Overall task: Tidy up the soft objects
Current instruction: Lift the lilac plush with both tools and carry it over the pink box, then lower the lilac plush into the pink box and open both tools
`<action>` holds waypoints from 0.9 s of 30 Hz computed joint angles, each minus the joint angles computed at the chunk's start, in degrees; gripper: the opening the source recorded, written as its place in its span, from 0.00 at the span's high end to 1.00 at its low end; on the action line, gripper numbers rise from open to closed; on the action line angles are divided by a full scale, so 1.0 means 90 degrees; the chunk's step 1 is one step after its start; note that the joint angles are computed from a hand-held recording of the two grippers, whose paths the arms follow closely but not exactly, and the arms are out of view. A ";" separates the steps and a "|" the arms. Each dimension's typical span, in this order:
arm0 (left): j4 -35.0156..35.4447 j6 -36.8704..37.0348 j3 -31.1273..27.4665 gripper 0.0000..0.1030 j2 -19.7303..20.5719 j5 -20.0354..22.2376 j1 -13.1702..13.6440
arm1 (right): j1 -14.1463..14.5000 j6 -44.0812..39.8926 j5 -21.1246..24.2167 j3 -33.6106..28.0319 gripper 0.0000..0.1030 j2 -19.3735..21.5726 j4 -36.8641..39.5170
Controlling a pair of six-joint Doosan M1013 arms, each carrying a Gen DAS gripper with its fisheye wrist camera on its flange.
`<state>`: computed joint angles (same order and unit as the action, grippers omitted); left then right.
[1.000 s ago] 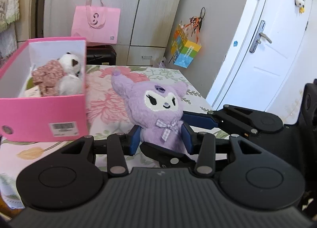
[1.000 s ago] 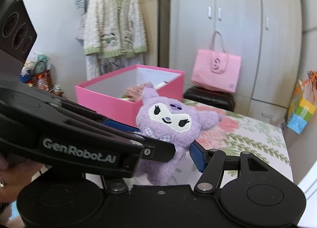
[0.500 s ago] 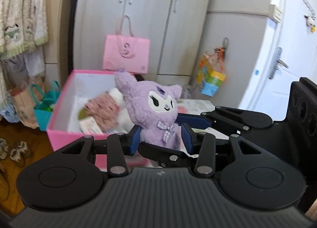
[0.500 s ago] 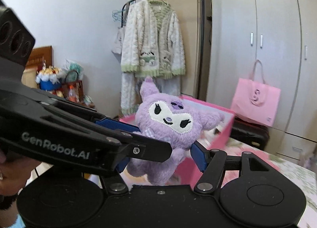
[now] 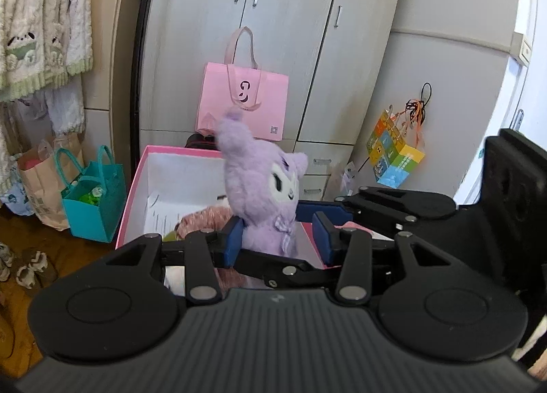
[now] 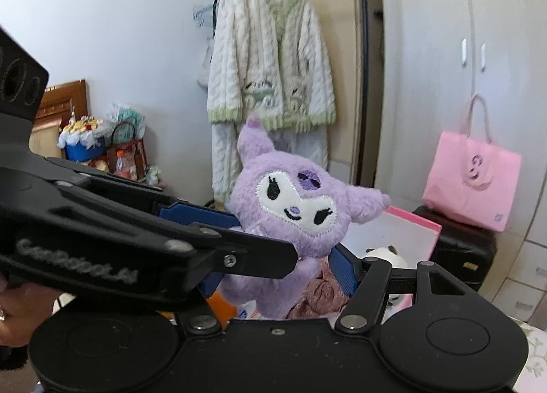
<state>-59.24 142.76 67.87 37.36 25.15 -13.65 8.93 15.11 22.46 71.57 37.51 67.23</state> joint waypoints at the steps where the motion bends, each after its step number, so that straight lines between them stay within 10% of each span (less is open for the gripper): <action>1: 0.0310 -0.0430 -0.0215 0.59 0.0121 0.0176 0.0025 | -0.0021 0.0319 0.0118 -0.0155 0.33 0.0087 -0.0337; 10: 0.1538 -0.2092 -0.1270 0.59 0.0815 0.0873 0.0080 | -0.0033 0.2271 0.0743 -0.1220 0.33 0.0693 -0.2651; 15: 0.3449 -0.3769 -0.1738 0.58 0.1062 0.0942 -0.0046 | 0.0070 0.3966 0.1035 -0.1840 0.32 0.1026 -0.4719; 19: 0.2774 -0.3422 -0.1792 0.58 0.1101 0.1387 0.0044 | -0.0031 0.3728 0.1238 -0.1774 0.33 0.0981 -0.4217; 27: 0.2074 -0.2565 -0.0560 0.58 0.0453 -0.0123 -0.0027 | -0.0155 0.1805 0.0760 -0.0557 0.32 0.0374 -0.2043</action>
